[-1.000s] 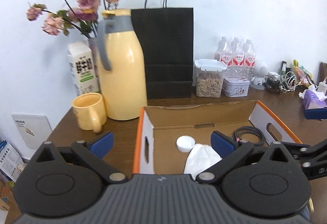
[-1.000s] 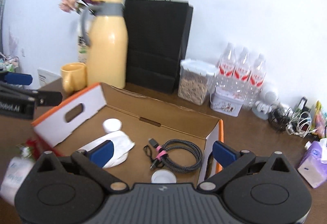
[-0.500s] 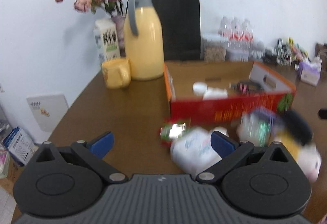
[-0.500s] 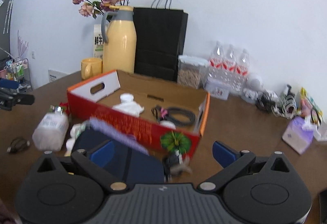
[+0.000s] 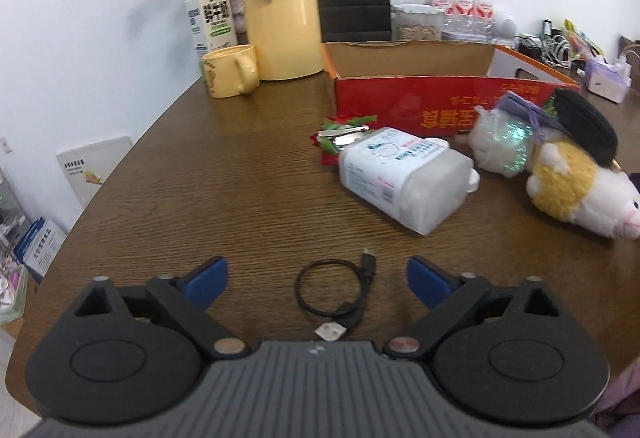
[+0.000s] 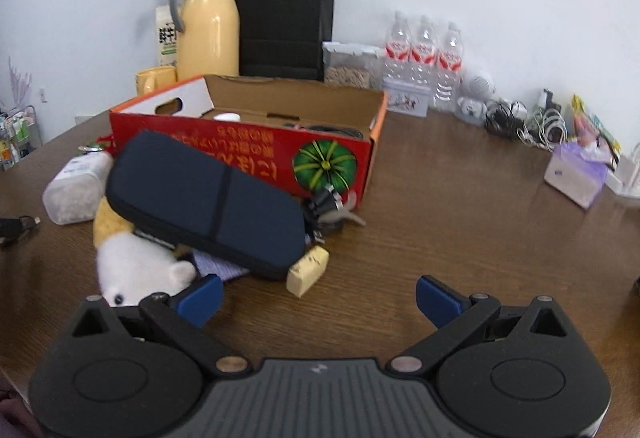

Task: Organize objects
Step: 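Withdraw both open tools from the box back over the table, then grasp the small black cable with the left tool while the right approaches the beige block, then close the right tool on the small beige block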

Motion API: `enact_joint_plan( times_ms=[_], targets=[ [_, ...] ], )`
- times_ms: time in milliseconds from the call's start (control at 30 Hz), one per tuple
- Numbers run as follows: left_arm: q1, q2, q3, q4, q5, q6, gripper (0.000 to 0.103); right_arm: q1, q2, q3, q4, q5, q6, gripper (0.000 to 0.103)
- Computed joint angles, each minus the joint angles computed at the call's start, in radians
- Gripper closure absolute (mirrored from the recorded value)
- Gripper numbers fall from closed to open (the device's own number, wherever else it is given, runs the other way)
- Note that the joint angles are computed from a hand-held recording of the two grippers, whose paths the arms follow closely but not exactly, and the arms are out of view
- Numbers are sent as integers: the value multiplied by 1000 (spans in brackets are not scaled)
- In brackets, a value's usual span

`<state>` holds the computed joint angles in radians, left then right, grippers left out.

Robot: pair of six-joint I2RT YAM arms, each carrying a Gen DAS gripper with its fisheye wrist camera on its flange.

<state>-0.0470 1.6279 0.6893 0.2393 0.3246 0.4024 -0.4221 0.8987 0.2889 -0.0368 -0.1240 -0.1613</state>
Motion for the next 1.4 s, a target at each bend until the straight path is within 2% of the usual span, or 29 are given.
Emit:
enact_joint_plan(
  times_ms=[33,100,133,200,300,400,467,567,633,700,900,1300,1400],
  targets=[
    [-2,-1,-2,-3,3,3,18,-4,9,-4,9,-2,0,0],
    [-2,3,7,-23,20,15,41,-5,22,-10,24,-2,3,0],
    [-4,7,10,-31,25,20,46,-6,31,-8,29,-3,5,0],
    [-8,13,18,-49,33,28,68,-6,46,-10,44,-4,8,0],
    [-11,25,32,-72,63,31,84,-6,74,-8,67,-3,13,0],
    [-18,30,40,-85,74,31,95,-6,114,-1,98,-2,26,1],
    [-27,31,40,-81,66,28,95,-1,141,4,122,6,37,5],
    [-31,38,40,-70,68,12,95,9,183,19,144,4,42,15],
    [-32,43,41,-61,66,-2,95,21,212,29,161,9,40,17],
    [-33,46,41,-56,65,-9,95,37,245,38,178,13,35,33],
    [-31,47,40,-49,68,-21,95,35,283,42,211,-22,43,54],
    [-28,45,31,-35,72,-30,95,-25,236,-3,228,-102,-13,85],
    [-29,43,28,-34,71,-31,96,-41,224,-14,230,-117,-20,88]
  ],
)
